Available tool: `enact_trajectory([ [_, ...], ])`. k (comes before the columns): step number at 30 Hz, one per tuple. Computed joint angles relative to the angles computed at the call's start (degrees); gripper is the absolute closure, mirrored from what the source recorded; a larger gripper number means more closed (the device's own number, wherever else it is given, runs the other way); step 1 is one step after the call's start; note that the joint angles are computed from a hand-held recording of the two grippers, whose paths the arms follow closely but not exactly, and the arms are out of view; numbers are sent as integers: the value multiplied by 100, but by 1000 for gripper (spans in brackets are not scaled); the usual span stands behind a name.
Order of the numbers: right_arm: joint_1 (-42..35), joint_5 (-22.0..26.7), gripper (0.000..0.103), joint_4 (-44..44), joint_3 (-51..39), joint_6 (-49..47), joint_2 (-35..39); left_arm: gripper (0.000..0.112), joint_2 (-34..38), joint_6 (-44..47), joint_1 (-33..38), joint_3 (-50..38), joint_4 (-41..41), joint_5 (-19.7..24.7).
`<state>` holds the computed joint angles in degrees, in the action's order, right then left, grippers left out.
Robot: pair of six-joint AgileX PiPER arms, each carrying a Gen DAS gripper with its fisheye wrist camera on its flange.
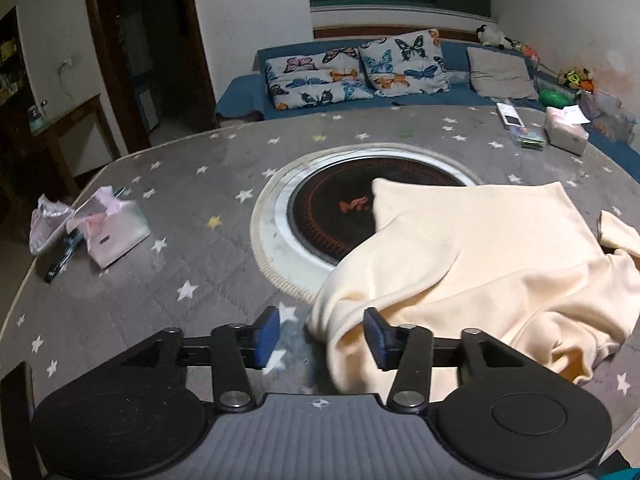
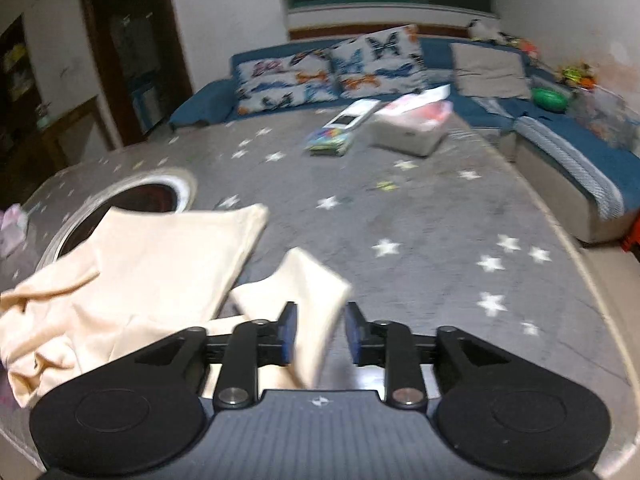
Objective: Fold clothes
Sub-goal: 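Lift and shake the sweatshirt out with both grippers, spreading it flat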
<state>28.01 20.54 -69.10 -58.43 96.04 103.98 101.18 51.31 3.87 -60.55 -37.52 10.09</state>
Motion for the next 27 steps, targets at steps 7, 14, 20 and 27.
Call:
enact_trajectory([
  [7,321,519,57,1115,-992,-1801,957,58,169,1023,-309,-169,-1066,228],
  [14,255,758,93,422,-613,-989,779,59,308,2966,-719,-40,-2677,653],
  [20,157,1085,99,-558,-27,312,371,65,548,3756,-1031,55,-3154,1043],
  [27,-218,1236,99,-701,353,928,101,65,571,3987,-1093,133,-3255,1548],
])
